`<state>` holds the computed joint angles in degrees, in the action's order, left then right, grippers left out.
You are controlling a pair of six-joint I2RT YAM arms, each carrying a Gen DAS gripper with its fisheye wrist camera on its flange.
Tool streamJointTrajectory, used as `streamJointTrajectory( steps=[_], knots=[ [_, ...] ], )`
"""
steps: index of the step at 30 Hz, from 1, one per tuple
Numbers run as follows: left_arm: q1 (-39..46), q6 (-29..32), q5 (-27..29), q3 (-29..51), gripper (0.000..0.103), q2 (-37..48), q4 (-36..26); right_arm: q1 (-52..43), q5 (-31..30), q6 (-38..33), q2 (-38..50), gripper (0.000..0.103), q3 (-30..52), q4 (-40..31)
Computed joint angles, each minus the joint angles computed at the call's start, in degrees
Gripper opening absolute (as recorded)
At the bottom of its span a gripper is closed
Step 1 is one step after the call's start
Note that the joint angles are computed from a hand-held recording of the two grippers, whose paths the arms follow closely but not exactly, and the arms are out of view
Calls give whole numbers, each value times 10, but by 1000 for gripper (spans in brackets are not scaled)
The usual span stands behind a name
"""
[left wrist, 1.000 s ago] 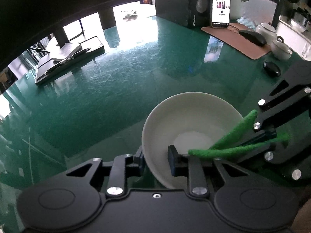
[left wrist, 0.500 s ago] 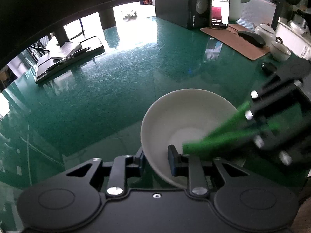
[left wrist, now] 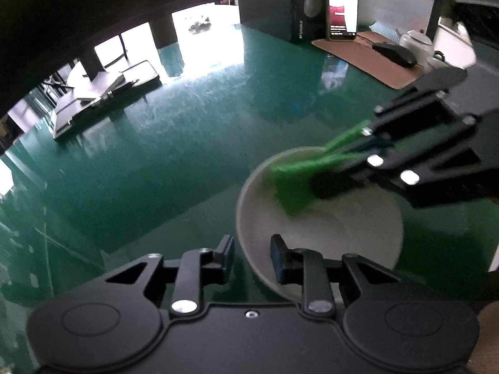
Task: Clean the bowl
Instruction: 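Scrub the bowl's inside with the cloth in the right gripper, then wipe the green cloth across the bowl's inner bottom with the right gripper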
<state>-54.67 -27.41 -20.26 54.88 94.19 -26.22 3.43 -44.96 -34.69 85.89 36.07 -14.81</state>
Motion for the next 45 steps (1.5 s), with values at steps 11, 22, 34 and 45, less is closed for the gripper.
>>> streamJointTrajectory(
  steps=[11, 22, 34, 45],
  knots=[
    [0, 0, -1, 0, 30, 16, 16, -24, -38, -74, 10, 6, 22, -126],
    [-14, -31, 0, -19, 30, 2, 27, 1, 6, 31, -9, 7, -13, 22],
    [-16, -39, 4, -22, 30, 0, 28, -5, 6, 2, -10, 7, -14, 12],
    [-24, -51, -1, -22, 30, 0, 23, -15, -11, -49, -6, 2, -13, -8]
  ],
)
